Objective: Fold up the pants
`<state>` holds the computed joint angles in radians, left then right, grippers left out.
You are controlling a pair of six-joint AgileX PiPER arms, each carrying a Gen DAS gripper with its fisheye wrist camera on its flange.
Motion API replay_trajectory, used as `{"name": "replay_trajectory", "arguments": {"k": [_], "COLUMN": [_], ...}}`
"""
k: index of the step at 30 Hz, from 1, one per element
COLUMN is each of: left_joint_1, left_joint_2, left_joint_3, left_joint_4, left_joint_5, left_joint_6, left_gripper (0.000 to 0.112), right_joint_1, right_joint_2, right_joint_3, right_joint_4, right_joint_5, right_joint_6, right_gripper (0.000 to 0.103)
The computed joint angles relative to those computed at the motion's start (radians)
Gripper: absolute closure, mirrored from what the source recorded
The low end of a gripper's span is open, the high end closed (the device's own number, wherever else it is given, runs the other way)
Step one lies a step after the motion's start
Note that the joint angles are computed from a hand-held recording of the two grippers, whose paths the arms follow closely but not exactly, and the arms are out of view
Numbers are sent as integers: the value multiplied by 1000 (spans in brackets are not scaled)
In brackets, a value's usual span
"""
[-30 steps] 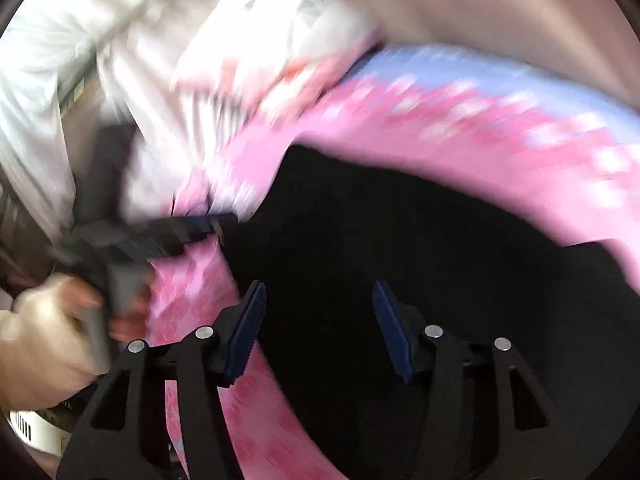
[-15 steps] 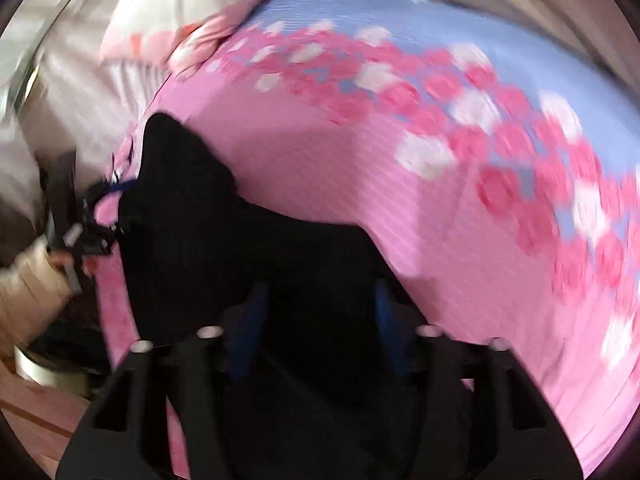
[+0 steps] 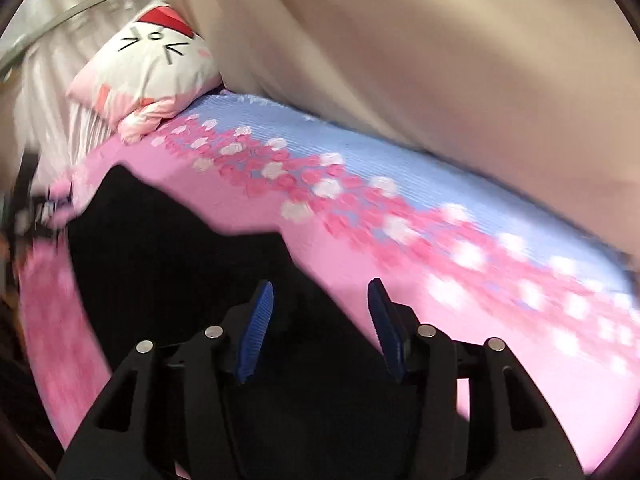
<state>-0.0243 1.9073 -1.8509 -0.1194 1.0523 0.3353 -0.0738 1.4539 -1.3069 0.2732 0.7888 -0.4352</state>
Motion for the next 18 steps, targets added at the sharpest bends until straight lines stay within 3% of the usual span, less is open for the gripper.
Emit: {"name": "replay_trajectory", "arguments": {"k": [2,5,9,12,14,18], "left_joint_1": [-35,-89,-214,-268,-306,-311], "left_joint_2": [-60,-118,-150,-125,-94,-55], "left_joint_3": [32,83,139,140,132,121], "left_joint_4": [11,2,79,118,193,280], "left_joint_5": [-12,-27,-36,-11,15,63], "left_joint_6": [-78,-168,-351,-415,-455,-497], "left_gripper": [18,18,17,17,17,17], "right_joint_1": [46,216,299,266,222,200], "right_joint_2": [-190,-329,-329,-273,-245,-368], "right_joint_3": [185,357,497,523,492,385], "right_joint_4": [-160,-431,-622,-560,-454,-316], "right_joint_5": [-5,-8,-108,-177,-178,-52], "right_joint_6": [29,191,336,233,143,87], "right_gripper": [55,56,56,74,94,94]}}
